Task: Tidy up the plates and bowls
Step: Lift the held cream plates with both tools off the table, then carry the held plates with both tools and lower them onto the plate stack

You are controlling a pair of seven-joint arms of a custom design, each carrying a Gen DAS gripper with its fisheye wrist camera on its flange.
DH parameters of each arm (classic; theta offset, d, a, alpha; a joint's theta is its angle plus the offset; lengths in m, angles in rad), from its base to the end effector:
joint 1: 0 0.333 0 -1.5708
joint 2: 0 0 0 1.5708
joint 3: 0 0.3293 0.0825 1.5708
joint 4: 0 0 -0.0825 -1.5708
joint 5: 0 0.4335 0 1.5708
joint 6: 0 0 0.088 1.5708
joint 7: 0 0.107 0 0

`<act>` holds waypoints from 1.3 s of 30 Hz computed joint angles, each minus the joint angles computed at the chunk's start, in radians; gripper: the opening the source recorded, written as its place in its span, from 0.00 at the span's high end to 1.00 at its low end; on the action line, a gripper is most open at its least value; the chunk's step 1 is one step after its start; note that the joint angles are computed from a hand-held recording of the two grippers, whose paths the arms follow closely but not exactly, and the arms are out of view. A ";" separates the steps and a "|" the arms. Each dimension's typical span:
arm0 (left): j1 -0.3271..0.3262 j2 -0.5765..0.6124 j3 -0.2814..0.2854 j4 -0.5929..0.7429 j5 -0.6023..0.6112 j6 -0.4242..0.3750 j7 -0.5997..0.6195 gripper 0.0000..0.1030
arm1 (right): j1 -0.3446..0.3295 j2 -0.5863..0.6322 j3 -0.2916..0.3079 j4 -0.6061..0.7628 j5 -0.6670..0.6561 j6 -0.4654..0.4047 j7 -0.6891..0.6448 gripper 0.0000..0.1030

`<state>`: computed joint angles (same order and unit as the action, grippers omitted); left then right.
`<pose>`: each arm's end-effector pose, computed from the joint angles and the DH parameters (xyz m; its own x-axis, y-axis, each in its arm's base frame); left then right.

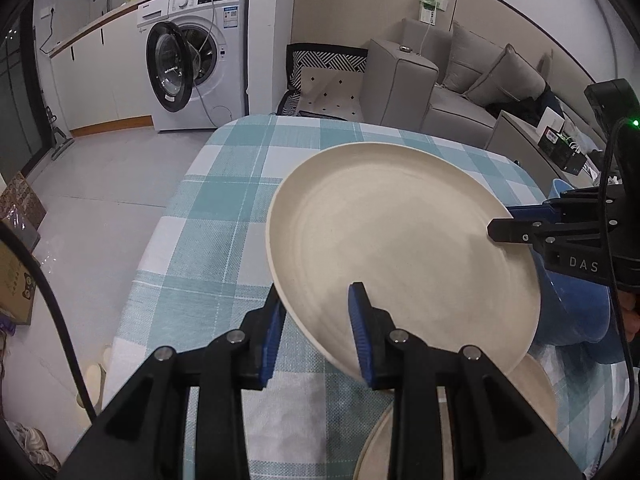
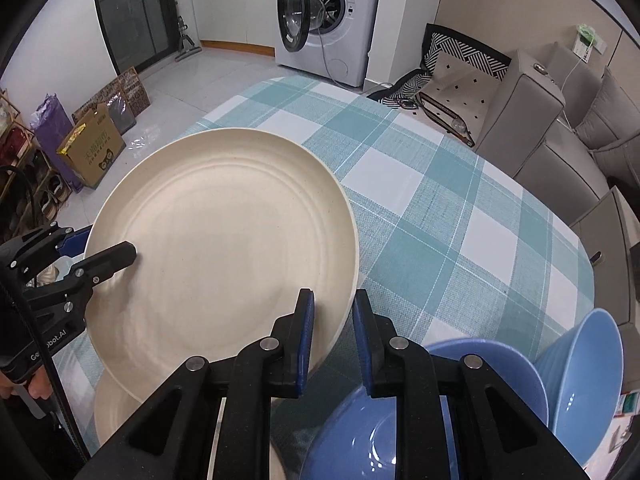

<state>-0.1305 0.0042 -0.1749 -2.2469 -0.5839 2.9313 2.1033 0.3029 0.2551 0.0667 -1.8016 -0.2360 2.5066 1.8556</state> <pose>0.5846 -0.1474 0.4174 -0.3406 -0.9332 0.1146 -0.7354 0.1884 -0.6509 0.6630 0.2551 0.4435 0.2190 -0.9735 0.0651 -0.8616 -0.2243 -0.4554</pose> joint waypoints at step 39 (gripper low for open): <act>-0.188 -0.288 0.125 -0.243 -0.394 0.036 0.407 0.70 | 0.000 -0.423 0.061 -0.491 -0.227 0.242 0.414 0.81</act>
